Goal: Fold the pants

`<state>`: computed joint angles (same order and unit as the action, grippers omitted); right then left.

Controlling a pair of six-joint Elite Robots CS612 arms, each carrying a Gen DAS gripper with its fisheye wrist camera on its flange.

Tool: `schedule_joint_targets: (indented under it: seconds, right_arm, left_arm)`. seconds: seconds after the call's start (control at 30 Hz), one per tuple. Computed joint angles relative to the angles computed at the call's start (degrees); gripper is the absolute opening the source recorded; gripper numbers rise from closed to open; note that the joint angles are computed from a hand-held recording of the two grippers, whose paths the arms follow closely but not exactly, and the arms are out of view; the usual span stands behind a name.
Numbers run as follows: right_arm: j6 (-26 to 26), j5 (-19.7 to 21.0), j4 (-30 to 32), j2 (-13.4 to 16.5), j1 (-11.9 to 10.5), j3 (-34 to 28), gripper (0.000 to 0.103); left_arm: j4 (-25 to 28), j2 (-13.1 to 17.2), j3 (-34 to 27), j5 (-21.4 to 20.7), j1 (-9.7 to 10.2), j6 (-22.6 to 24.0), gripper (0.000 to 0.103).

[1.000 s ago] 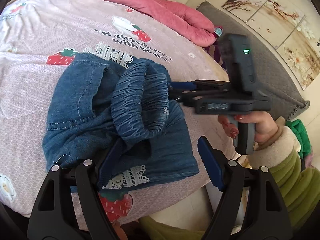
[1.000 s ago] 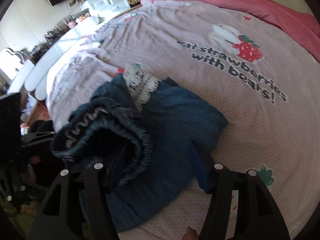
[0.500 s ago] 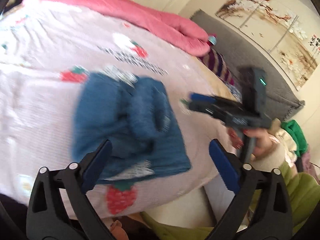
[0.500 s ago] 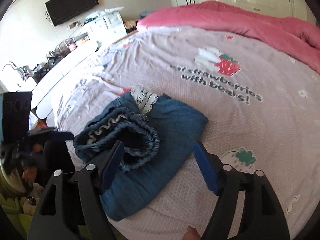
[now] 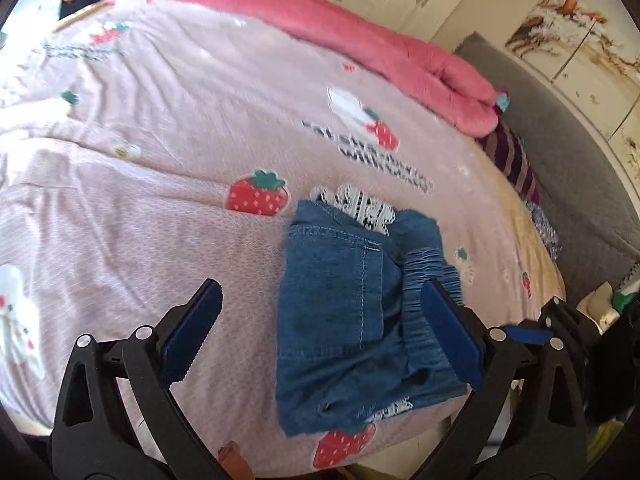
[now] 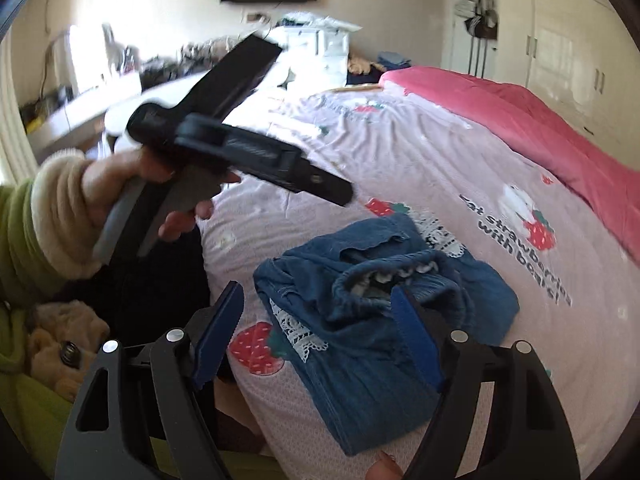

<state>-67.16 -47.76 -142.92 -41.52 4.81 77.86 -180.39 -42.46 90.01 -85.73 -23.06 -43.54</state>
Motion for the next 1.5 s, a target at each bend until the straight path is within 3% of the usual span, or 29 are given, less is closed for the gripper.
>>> schedule_joint_targets:
  seconds: [0.1,0.17,0.2,0.23,0.33,0.47,0.6,0.67,0.73,0.9,1.0,1.1,1.17,1.2,1.23,1.3,1.33,1.5]
  right_arm:
    - [0.1,-4.4,-2.6,0.7,1.3,-0.4,0.055]
    - [-0.7,-7.2,-3.0,1.5,2.0,-1.1,0.034]
    - [-1.3,-8.4,-3.5,1.8,2.2,-1.2,0.012]
    - [-2.5,-9.5,-2.3,2.1,2.3,-1.5,0.004]
    - [-2.7,-6.9,7.1,2.5,0.9,-3.6,0.004]
    - [0.8,-4.3,11.9,3.6,-1.5,-5.6,0.004]
    - [5.8,-5.2,11.6,5.0,-1.9,-6.1,0.006]
    - [4.8,-4.7,12.1,3.9,-1.9,-4.5,0.008]
    - [2.9,-1.5,8.4,2.3,-2.3,-1.6,0.019]
    - [-4.8,6.8,3.9,-0.9,-2.2,3.1,0.019]
    - [-8.9,5.1,2.5,-0.7,-0.2,3.2,0.019]
    - [-9.3,0.8,-3.9,0.8,2.0,2.7,0.02]
    - [-9.7,-1.4,-7.2,2.1,3.0,2.1,0.026]
    - [-9.3,-2.8,-8.2,2.5,3.5,1.7,0.036]
    - [-9.4,-3.7,-8.2,2.9,3.7,1.3,0.037]
    - [-10.8,-3.7,-3.8,3.3,3.8,0.1,0.032]
    - [-11.7,-3.4,-0.1,3.3,3.7,-0.7,0.019]
    - [-19.6,-2.7,11.1,1.8,2.6,-0.9,0.005]
  left_arm:
    - [3.2,1.1,-2.1,-1.6,0.32,1.0,0.071]
    - [4.9,2.0,-3.6,-3.5,0.57,1.7,0.058]
    - [5.7,2.4,-4.3,-4.3,0.67,2.0,0.054]
    - [6.7,2.9,-5.1,-5.1,0.79,2.4,0.049]
    - [8.6,4.1,-6.7,-5.0,0.79,2.6,0.048]
    - [8.9,5.0,-7.8,-5.7,0.85,4.0,0.048]
    - [9.7,5.2,-8.4,-5.5,0.72,5.8,0.048]
    - [10.6,5.1,-8.5,-4.8,0.6,6.6,0.049]
    - [10.9,5.1,-8.7,-4.6,0.66,6.7,0.048]
    - [11.5,5.1,-9.1,-4.7,0.71,7.4,0.048]
    - [11.8,5.2,-9.5,-5.1,0.84,7.4,0.048]
    - [12.5,5.1,-9.6,-5.3,0.89,8.0,0.049]
    - [13.0,5.1,-9.8,-5.0,0.83,8.7,0.049]
    - [13.2,5.1,-9.8,-4.9,0.8,9.0,0.049]
    - [13.2,5.1,-9.9,-4.8,0.77,9.1,0.049]
    - [13.3,5.2,-10.0,-4.6,0.75,9.2,0.049]
    - [13.3,5.2,-10.0,-4.5,0.73,9.3,0.049]
    - [13.2,5.4,-10.1,-3.8,0.55,9.9,0.049]
